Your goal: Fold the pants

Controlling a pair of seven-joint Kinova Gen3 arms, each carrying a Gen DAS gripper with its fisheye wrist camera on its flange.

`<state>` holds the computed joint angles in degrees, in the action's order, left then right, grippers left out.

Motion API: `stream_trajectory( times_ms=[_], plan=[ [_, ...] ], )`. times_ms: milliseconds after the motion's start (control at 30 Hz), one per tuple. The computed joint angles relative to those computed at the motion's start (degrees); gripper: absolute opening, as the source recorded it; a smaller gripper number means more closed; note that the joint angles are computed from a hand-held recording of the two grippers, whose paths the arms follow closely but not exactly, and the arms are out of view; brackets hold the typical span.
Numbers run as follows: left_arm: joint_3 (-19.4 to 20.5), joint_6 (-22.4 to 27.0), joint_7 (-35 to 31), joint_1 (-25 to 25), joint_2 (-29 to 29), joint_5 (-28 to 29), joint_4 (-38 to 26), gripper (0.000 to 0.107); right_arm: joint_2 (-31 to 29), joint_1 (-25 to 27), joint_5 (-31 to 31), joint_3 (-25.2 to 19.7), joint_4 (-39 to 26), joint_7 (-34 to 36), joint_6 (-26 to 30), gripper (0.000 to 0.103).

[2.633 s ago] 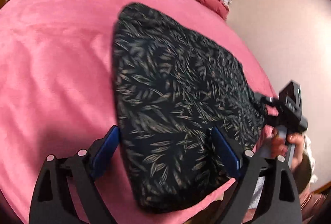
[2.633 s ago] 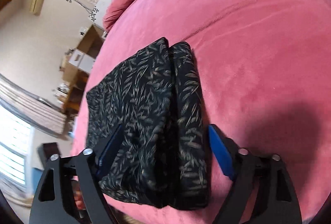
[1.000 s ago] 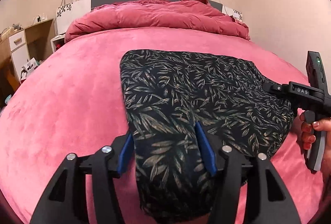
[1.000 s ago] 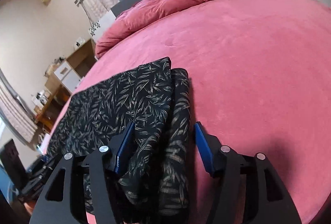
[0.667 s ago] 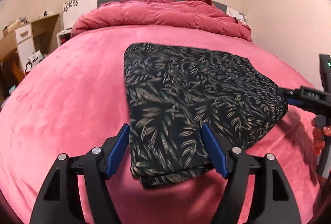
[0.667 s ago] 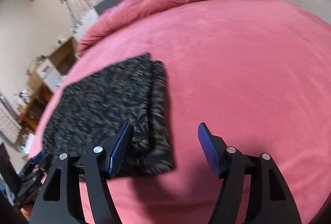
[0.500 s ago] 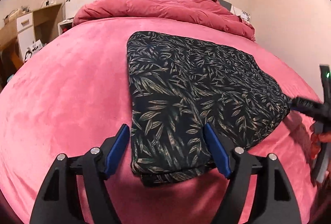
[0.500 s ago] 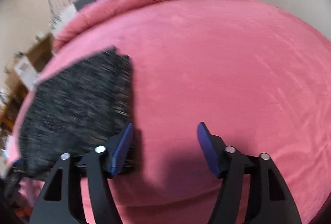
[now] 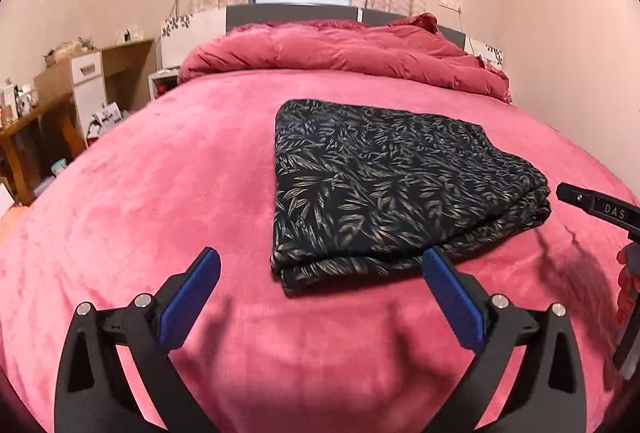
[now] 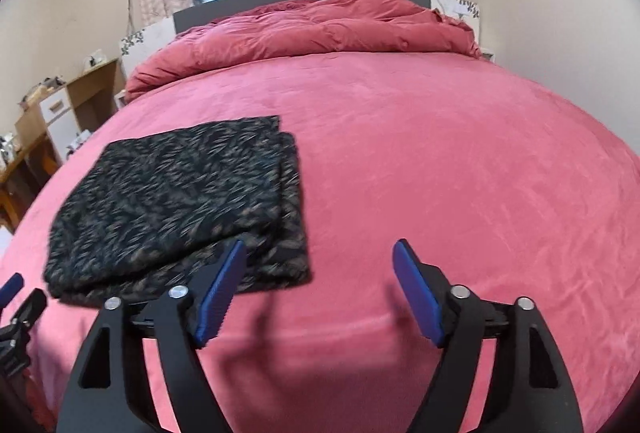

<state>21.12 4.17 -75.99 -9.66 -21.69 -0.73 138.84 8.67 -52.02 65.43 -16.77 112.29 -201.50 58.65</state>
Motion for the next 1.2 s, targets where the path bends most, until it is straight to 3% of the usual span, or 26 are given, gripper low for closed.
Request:
stream_trajectory(
  times_ms=[167, 300, 500, 633, 767, 1067, 1200],
  plan=[
    [3.1, 3.2, 2.2, -2.9, -3.1, 0.7, 0.0, 0.101, -0.6, -1.6, 0.0, -1.4, 0.9, -1.5, -0.4, 0.077],
    [6.9, 8.8, 6.1, -6.8, -5.2, 0.0, -1.3, 0.101, -0.4, -3.0, 0.2, -2.1, 0.8, -1.7, -0.4, 0.077],
    [14.5, 14.8, 13.8, -13.9, -11.9, -3.1, -2.0, 0.101, 0.6, -6.4, 1.0, -3.2, 0.6, -2.6, 2.0, 0.085],
    [17.2, 19.8, 15.8, -15.3, -15.0, -5.1, -3.5, 0.101, 1.1, -8.9, 2.1, -3.8, 0.7, -4.4, 4.1, 0.093],
    [23.7, 25.2, 17.1, -20.1, -20.2, -6.8, -5.3, 0.101, 1.7, -11.5, 2.6, -4.3, 0.6, -7.4, 7.9, 0.098],
    [14.7, 27.0, 16.5, -12.0, -19.6, -5.4, -6.1, 0.101, 2.5, -14.5, 2.8, -4.9, 0.4, -9.3, 11.3, 0.098],
    [16.0, 27.1, 18.2, -12.9, -20.5, -5.7, -6.2, 0.101, 2.5, -14.5, 2.7, -4.7, 0.3, -9.4, 10.7, 0.098]
  ],
)
